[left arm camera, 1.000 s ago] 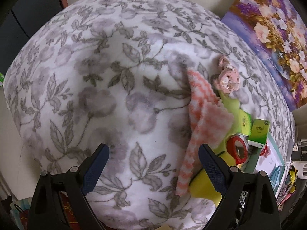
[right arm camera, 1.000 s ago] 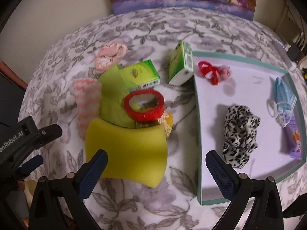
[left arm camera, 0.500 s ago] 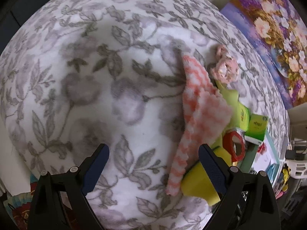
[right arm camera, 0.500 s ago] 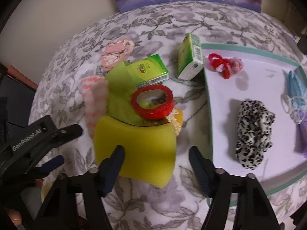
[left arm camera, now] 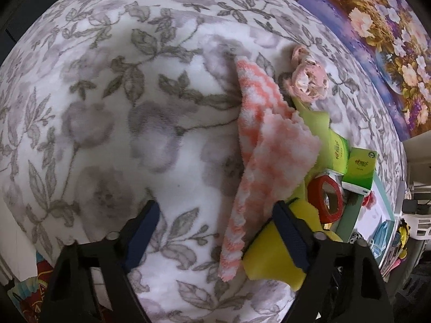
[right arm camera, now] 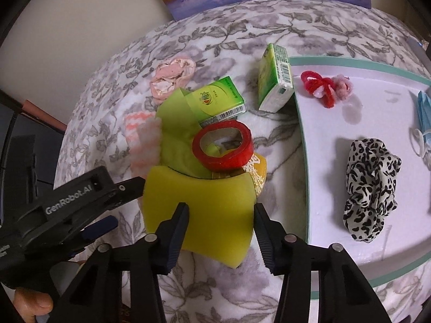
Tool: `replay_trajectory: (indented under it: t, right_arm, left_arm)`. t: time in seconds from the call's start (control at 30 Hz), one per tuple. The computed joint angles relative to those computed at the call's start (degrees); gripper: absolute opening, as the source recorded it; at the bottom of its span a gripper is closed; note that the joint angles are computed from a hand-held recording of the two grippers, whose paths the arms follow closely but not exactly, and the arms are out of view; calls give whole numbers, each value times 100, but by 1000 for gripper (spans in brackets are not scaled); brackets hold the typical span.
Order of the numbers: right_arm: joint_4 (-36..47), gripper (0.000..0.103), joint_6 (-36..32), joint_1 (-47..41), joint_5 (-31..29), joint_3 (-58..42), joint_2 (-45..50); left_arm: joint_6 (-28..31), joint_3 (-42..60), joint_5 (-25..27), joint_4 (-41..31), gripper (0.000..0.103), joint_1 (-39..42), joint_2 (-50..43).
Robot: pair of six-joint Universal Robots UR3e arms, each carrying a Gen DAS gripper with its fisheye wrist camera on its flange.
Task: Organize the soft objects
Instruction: 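Grasp the yellow sponge with the right tool while the left tool grasps the pink striped cloth, then lift the pink striped cloth with the left tool while the right tool holds the sponge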
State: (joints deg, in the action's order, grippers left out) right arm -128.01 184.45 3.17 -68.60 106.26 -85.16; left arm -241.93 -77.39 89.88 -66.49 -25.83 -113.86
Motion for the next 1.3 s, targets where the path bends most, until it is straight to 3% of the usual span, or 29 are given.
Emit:
replay_trajectory:
  t: [0.2, 0.47, 0.6, 0.7, 0.9, 1.3]
  right_arm:
    - [75, 37, -123, -155, 92, 60, -156]
    - [148, 31, -287, -424, 260, 180, -361]
    - [140, 29, -303, -536, 312, 219, -466]
    - [168, 27, -353, -638, 369, 245, -547]
    - [212, 25, -390, -768, 486, 269, -633]
    - [257, 23, -459, -1005, 804, 331, -890]
  left_arm:
    - [12, 222, -140, 129, 65, -16, -291]
    - [88, 242, -297, 397, 46, 0, -557]
    - [54, 341, -276, 507, 19, -54, -698]
    - [3, 194, -429, 812, 11, -24, -727]
    - [-62, 240, -328, 1045, 4, -82, -854]
    - [92, -85, -52, 1562, 3, -25, -288]
